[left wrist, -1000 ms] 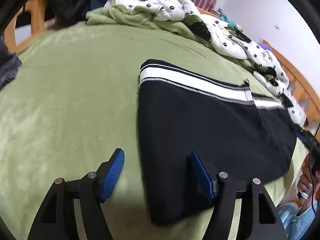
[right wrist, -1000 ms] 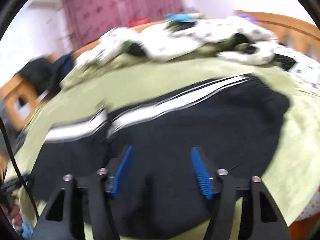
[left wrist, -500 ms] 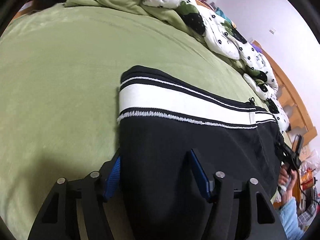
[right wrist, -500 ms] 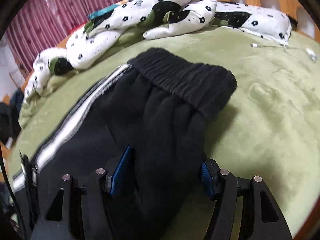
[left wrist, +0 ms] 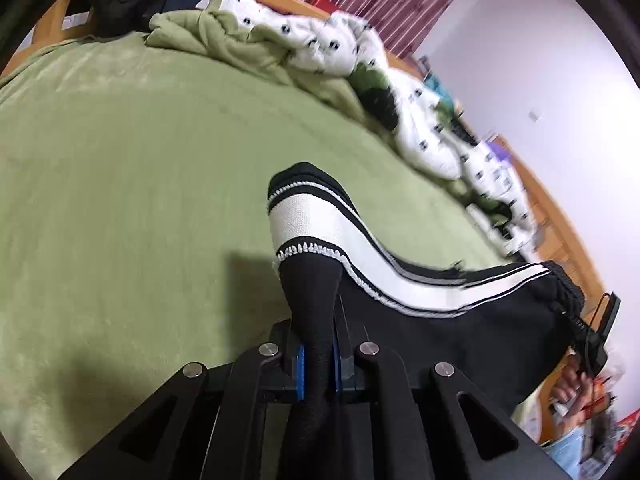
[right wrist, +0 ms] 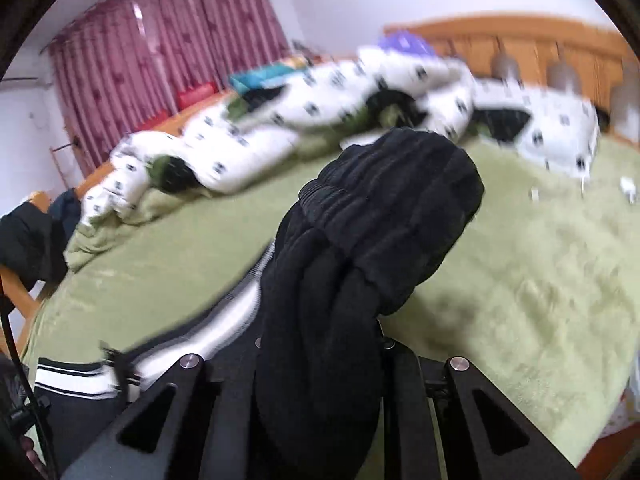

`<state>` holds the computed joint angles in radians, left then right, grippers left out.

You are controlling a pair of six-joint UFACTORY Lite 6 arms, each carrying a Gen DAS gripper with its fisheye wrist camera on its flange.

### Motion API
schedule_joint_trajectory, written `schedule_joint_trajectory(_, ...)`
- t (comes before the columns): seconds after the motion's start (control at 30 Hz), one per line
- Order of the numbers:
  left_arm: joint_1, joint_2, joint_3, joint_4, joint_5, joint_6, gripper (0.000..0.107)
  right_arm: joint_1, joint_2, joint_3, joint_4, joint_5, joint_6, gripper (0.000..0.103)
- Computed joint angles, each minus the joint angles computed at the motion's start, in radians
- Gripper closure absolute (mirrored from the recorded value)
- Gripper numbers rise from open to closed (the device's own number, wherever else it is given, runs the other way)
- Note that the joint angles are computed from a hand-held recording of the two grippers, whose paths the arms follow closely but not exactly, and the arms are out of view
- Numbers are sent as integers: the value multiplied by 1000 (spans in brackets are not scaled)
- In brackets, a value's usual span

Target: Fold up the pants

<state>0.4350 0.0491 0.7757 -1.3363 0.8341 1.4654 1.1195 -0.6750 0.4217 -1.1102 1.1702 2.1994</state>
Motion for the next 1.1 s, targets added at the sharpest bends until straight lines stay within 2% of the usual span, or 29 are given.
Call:
schedule_joint_trajectory(0.03, 26, -5, 29, 33, 42, -29, 98, 59, 75, 79, -12, 52, 25, 88)
schedule_joint_trajectory(0.1, 82, -36, 65, 63, 95, -46, 98, 109, 207, 225, -35, 87, 27, 88)
schedule_joint_trajectory(0.13, 96, -68, 63, 67, 88, -39, 98, 130, 288, 317, -48, 97, 18, 88)
schedule_joint_trajectory(0.2, 201, -113, 114, 107, 109, -24, 98, 137, 388, 450, -80, 58, -17, 89)
schedule_joint_trajectory(0.27, 290, -88, 198, 155, 140, -37, 97, 138, 470, 540, -129, -21, -9, 89)
schedule_joint_trajectory(0.3, 321, -60, 259, 196, 113, -38, 97, 136, 512, 573, -157, -68, 8, 89)
schedule_joint_trajectory(0.4, 355, 62, 381, 293, -49, -46, 97, 103, 635, 604, -226, -212, 79, 88)
schedule_joint_trajectory(0.53, 375, 341, 537, 329, -112, -91, 96, -35, 835, 549, -203, -421, 150, 88)
schedule_joint_trajectory(0.6, 376, 424, 569, 330, -155, -104, 88, -130, 898, 474, -240, -566, 235, 83)
schedule_joint_trajectory(0.63, 368, 460, 578, 339, -207, -125, 76, -186, 906, 413, -308, -670, 339, 82)
schedule_joint_trajectory(0.7, 368, 482, 565, 330, -281, -127, 73, -240, 856, 318, -457, -794, 524, 77)
schedule_joint_trajectory(0.73, 372, 488, 571, 340, -289, -141, 71, -230, 810, 275, -477, -796, 563, 75)
schedule_joint_trajectory(0.77, 387, 493, 585, 346, -263, -149, 68, -205, 789, 254, -455, -768, 560, 65)
schedule_joint_trajectory(0.8, 394, 483, 581, 343, -258, -151, 68, -167, 769, 238, -392, -730, 515, 57)
schedule_joint_trajectory(0.83, 408, 453, 564, 330, -256, -145, 68, -123, 752, 236, -288, -681, 429, 55)
schedule_joint_trajectory(0.87, 419, 431, 551, 308, -245, -127, 65, -69, 739, 234, -183, -605, 339, 48)
schedule_joint_trajectory(0.93, 461, 351, 497, 263, -176, -67, 56, 61, 719, 266, 0, -439, 217, 46)
schedule_joint_trajectory(0.97, 484, 308, 459, 238, -134, -24, 52, 98, 713, 275, 36, -389, 194, 46)
schedule_joint_trajectory(1.03, 530, 221, 363, 211, -58, 60, 50, 178, 738, 340, 77, -244, 148, 46)
schedule_joint_trajectory(1.1, 570, 145, 249, 195, -17, 145, 47, 231, 784, 406, 55, -143, 142, 46)
